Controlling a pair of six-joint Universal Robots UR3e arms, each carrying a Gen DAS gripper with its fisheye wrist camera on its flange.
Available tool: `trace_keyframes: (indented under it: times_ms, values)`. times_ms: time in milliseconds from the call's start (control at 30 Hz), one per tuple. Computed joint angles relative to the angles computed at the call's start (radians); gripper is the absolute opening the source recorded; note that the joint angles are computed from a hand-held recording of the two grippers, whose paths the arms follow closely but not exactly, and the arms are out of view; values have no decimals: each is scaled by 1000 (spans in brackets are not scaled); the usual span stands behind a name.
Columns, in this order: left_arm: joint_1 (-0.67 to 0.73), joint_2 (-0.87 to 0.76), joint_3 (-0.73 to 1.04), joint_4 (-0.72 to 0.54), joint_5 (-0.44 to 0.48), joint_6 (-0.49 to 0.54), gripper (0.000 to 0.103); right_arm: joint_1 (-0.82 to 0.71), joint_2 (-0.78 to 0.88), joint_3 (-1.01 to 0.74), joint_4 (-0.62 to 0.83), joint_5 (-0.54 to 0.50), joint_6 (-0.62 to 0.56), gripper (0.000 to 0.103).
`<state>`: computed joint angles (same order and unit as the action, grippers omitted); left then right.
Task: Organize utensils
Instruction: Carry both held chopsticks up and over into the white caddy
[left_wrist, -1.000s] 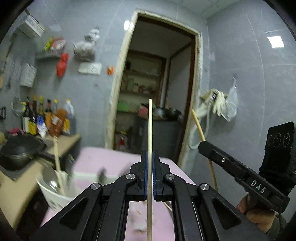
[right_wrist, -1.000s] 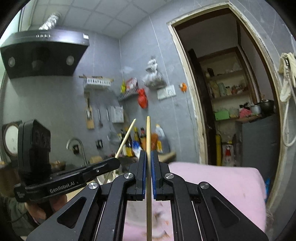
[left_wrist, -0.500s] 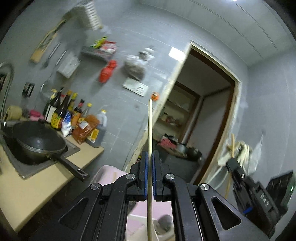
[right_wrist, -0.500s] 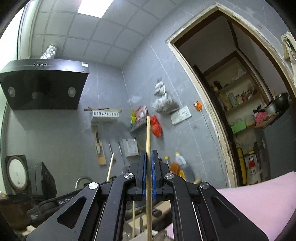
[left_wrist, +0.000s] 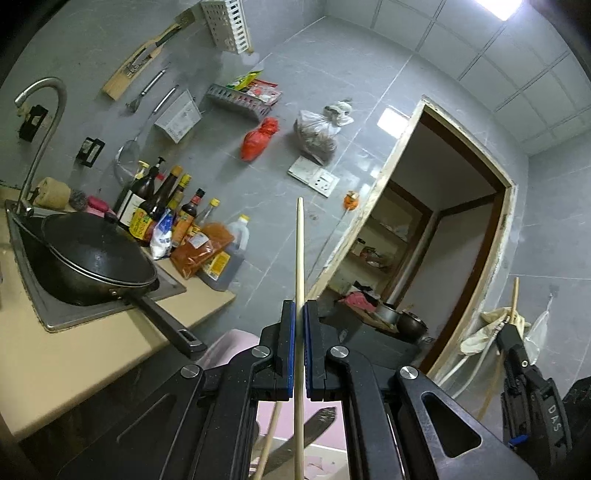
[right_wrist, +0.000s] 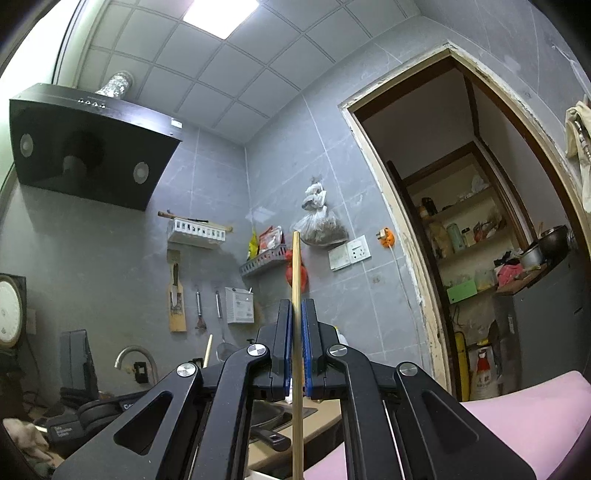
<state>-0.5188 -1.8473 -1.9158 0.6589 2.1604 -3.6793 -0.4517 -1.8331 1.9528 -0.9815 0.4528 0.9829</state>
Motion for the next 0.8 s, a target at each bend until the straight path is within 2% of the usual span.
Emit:
trace_keyframes:
  times_ms: [133, 267, 500, 700, 800]
  values:
    - [-30, -53, 34, 24, 73, 27, 2, 18, 33, -12, 27, 10, -50, 3]
    - [-32, -72, 39, 32, 88, 39, 2, 30, 55, -31, 90, 14, -120, 3]
    - [-25, -65, 3, 29, 57, 17, 2, 35, 51, -43, 155, -15, -198, 3]
    - [-19, -17, -52, -19, 1, -7, 2, 26, 33, -48, 184, -41, -218, 4]
    - [-31, -5, -67, -47, 1, 0, 2, 22, 32, -68, 214, -49, -227, 4]
